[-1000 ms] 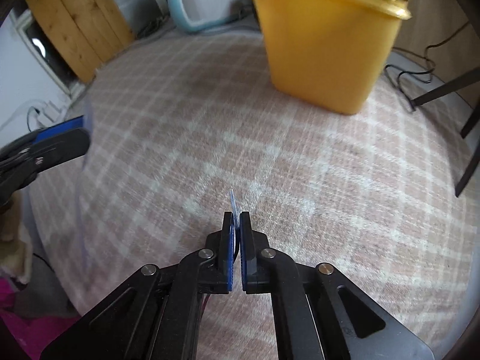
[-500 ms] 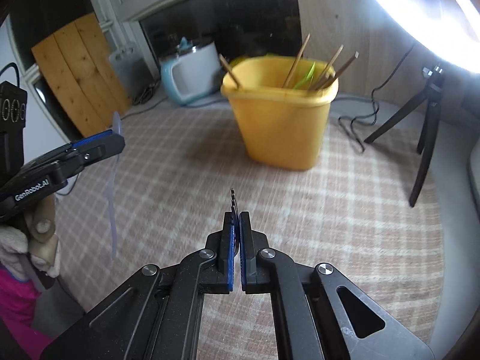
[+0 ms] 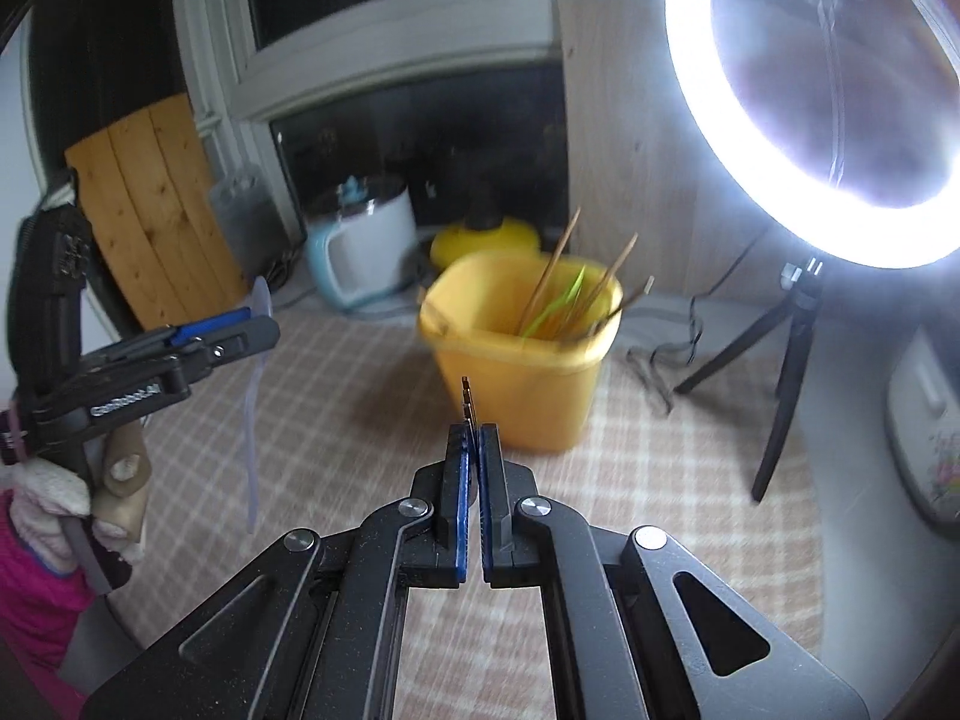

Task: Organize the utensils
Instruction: 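Lift the held spoon and fork and carry them over the yellow bin, then open both grippers to drop the spoon and fork into the bin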

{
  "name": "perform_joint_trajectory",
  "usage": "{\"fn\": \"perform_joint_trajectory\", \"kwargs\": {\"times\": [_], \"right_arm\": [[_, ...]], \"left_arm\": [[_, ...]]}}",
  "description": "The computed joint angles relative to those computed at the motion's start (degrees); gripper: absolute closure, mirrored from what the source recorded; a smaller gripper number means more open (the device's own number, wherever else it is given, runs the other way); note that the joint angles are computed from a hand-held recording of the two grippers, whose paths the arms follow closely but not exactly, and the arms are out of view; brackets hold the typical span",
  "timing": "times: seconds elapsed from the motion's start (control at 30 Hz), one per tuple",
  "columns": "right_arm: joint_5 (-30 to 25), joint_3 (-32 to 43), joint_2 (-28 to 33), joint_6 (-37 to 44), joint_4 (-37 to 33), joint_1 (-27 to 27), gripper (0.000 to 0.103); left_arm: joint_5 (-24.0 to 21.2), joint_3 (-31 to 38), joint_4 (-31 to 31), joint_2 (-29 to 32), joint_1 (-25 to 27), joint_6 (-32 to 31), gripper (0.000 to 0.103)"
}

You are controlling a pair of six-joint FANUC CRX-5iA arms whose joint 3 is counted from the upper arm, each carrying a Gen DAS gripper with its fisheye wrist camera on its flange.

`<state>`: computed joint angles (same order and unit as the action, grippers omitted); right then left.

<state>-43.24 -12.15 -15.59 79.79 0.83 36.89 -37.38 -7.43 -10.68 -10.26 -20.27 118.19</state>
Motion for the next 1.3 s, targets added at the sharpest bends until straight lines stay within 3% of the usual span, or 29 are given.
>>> {"fn": "perform_joint_trajectory", "kwargs": {"times": [0.23, 0.43, 0.77, 0.93, 1.3], "right_arm": [[3.43, 2.93, 0.82, -2.14, 4.27, -1.42, 0.102], [6.33, 4.39, 2.7, -5.21, 9.58, -1.76, 0.102], [9.67, 7.27, 7.03, -9.76, 15.02, -2.63, 0.102], [11.43, 6.93, 9.37, -14.04, 21.45, -2.49, 0.102], [7.44, 11.33, 15.0, -8.59, 13.72, -3.55, 0.102]], "left_arm": [[5.03, 4.4, 5.11, 4.28, 3.47, -5.03, 0.066], [6.74, 9.68, 5.67, 8.87, 4.63, -6.88, 0.066], [7.68, 17.93, 3.79, 17.19, 4.45, -7.21, 0.066], [7.72, 21.07, 0.65, 21.02, 3.59, -5.6, 0.066], [7.63, 20.29, 1.7, 23.42, 3.71, -8.2, 0.066]]}}
